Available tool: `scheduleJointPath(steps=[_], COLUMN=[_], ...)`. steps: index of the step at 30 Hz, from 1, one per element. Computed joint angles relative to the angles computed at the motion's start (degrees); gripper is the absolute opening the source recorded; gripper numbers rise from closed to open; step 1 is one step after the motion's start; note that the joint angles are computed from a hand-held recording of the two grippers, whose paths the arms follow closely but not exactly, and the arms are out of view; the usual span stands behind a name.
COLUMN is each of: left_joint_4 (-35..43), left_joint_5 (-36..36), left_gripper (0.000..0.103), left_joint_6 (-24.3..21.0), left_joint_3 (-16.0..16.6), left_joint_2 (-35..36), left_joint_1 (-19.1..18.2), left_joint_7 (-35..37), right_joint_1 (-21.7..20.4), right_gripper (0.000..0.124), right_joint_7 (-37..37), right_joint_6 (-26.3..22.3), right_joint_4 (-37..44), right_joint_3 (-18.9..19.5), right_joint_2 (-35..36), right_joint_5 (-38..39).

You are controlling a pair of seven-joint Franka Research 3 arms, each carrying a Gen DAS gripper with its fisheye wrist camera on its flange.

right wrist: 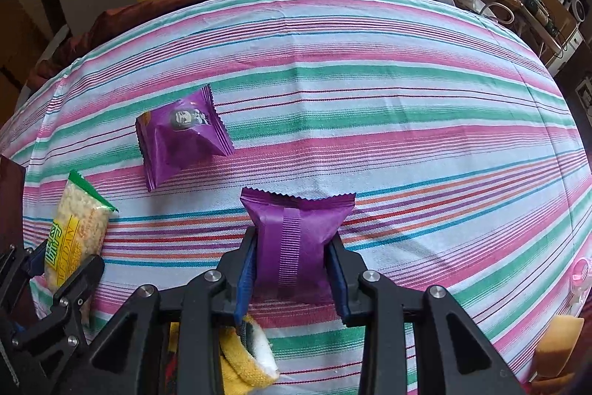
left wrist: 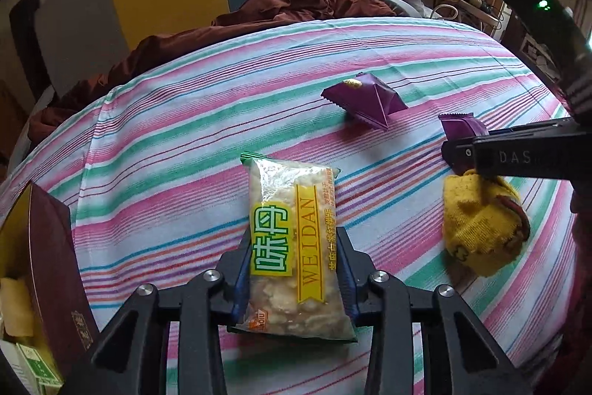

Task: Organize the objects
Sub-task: 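Grasp the WEIDAN cracker packet with the left gripper while the right grasps a purple packet, then carry the WEIDAN packet into the gold box and open the left gripper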

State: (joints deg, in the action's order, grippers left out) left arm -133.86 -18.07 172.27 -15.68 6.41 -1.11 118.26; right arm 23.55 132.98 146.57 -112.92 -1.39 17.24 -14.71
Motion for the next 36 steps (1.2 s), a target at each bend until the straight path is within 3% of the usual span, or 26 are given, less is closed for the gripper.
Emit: scheduleJointPath(steps=[5, 7, 12, 15, 19, 26, 36], left_joint_4=[-5.7, -7.2, -10.0, -11.3, -13.1, -16.1, -19.3], left_joint_5=[-13.2, -22.1, -37.9, -43.6, -46.4, -48.4, -42.0], left_gripper=[0.039, 0.039, 0.039, 0.039, 0.039, 0.039, 0.039], left_joint_6=[4.3, 4.6, 4.5, 4.5, 4.3, 4.9, 5.4], left_joint_3=[-2.7, -2.8, 1.0, 4.4, 8.6, 15.8, 23.9], left_joint_2=[-3.9, -5.7, -10.3, -13.0, -16.2, -21.2, -25.8], left_joint_1=[0.4, -0.6, -5.6, -8.7, -11.8, -17.0, -20.0], left_joint_7=[10.0, 17.1, 29.7, 34.5, 36.6, 38.6, 33.2], right_joint_1=[0.1, 1.1, 2.6, 3.3, 4.6, 4.1, 4.0], right_gripper=[0.034, 0.034, 0.034, 0.034, 0.034, 0.034, 0.034], right_joint_7=[-0.2, 1.3, 3.0, 3.9, 4.2, 6.5, 7.1], right_joint_6=[0.0, -0.5, -2.5, -2.8, -2.3, -2.5, -2.7], right_joint_4=[-0.3, 0.2, 2.9, 3.3, 3.5, 1.2, 0.4], right_joint_3=[-0.3, -0.2, -0.2, -0.3, -1.5, -0.2, -0.1], right_joint_2=[-0.1, 0.3, 1.5, 1.9, 2.2, 0.5, 0.0], right_joint_5=[-1.1, -2.3, -4.2, -5.4, -6.1, -9.2, -11.2])
